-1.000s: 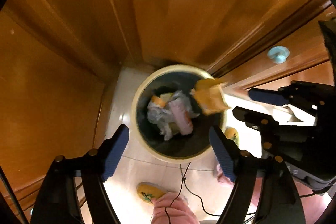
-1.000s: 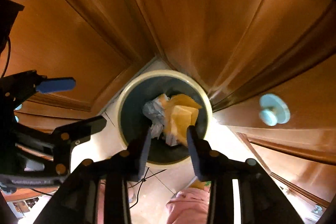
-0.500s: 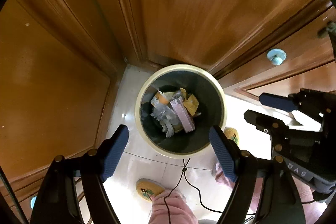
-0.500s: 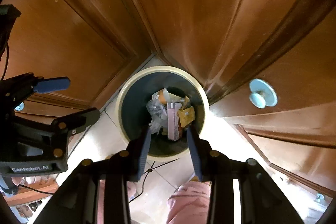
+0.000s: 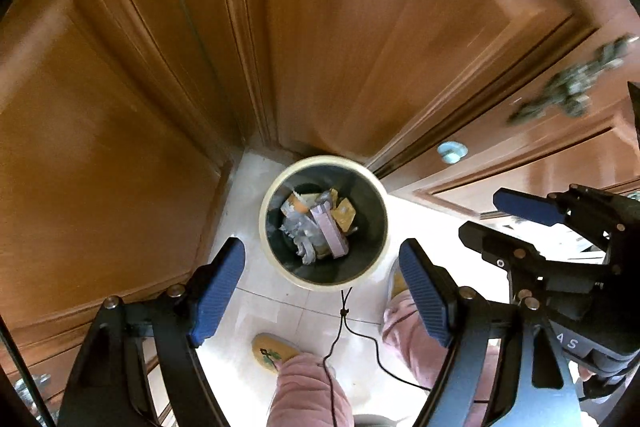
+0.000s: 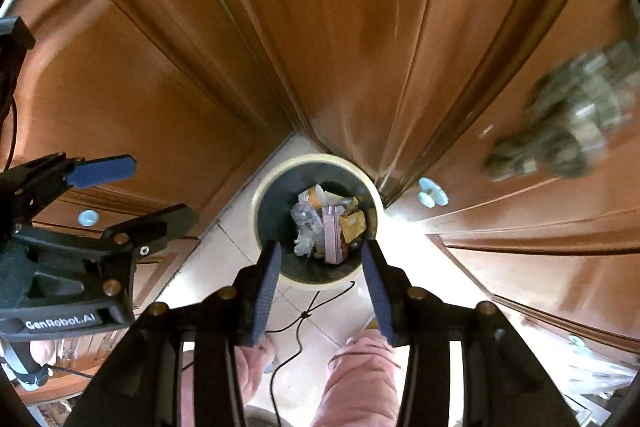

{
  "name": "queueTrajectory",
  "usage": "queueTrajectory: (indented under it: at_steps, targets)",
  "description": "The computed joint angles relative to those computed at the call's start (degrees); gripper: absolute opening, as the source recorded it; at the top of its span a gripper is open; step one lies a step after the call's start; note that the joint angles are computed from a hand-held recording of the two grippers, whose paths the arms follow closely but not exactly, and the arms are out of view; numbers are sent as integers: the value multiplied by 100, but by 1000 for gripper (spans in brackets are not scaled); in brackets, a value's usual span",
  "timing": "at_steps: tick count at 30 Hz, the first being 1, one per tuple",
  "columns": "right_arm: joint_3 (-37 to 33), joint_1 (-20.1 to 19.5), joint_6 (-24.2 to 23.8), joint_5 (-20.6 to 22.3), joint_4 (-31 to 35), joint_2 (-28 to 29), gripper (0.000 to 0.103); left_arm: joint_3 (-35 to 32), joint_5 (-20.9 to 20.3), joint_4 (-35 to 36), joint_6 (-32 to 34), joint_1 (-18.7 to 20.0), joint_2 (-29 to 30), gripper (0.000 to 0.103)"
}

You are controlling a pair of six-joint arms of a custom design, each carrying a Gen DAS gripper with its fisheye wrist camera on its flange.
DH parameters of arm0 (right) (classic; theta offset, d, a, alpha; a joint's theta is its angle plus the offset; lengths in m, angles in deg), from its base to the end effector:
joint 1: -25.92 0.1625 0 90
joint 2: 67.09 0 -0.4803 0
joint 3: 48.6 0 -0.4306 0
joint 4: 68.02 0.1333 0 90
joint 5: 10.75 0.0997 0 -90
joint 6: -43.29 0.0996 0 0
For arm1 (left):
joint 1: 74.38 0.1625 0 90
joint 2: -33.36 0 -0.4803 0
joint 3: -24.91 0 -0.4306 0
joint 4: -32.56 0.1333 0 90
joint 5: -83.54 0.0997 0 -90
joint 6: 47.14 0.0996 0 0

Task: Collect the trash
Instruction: 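Open both tools to drop the bottle and packet into the bin, then raise both tools back up over the counter corner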

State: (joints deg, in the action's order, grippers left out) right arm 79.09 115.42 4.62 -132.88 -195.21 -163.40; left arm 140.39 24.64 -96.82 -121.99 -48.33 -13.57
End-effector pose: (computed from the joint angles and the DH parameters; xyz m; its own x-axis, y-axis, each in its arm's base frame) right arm 0.0766 -0.4232 0.3419 -0.6662 -0.5738 0.4764 -0.5220 0.8150 0.2516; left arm -0.3959 -0.3991 -0.0105 -0.7964 -0.1402 -0.5883 0.0604 0.9495 -0.3080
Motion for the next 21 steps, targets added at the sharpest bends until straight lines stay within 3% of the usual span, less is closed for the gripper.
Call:
queueTrajectory:
  at_steps: [2, 6, 13, 21]
  targets:
    - [-106, 155, 184, -13, 212, -96, 55, -124, 14, 289, -94, -132, -153, 78]
    - [-518, 521, 787, 76, 917, -295, 60, -358, 46, 755, -150, -401, -437, 78]
    - [-1339, 1219, 1695, 230, 1870, -415, 60, -1063, 313, 1910, -26, -828, -690, 78]
    - [-2432, 1807, 2378, 366, 2524, -225, 60, -2180, 1020, 3150, 218, -1025, -756, 78]
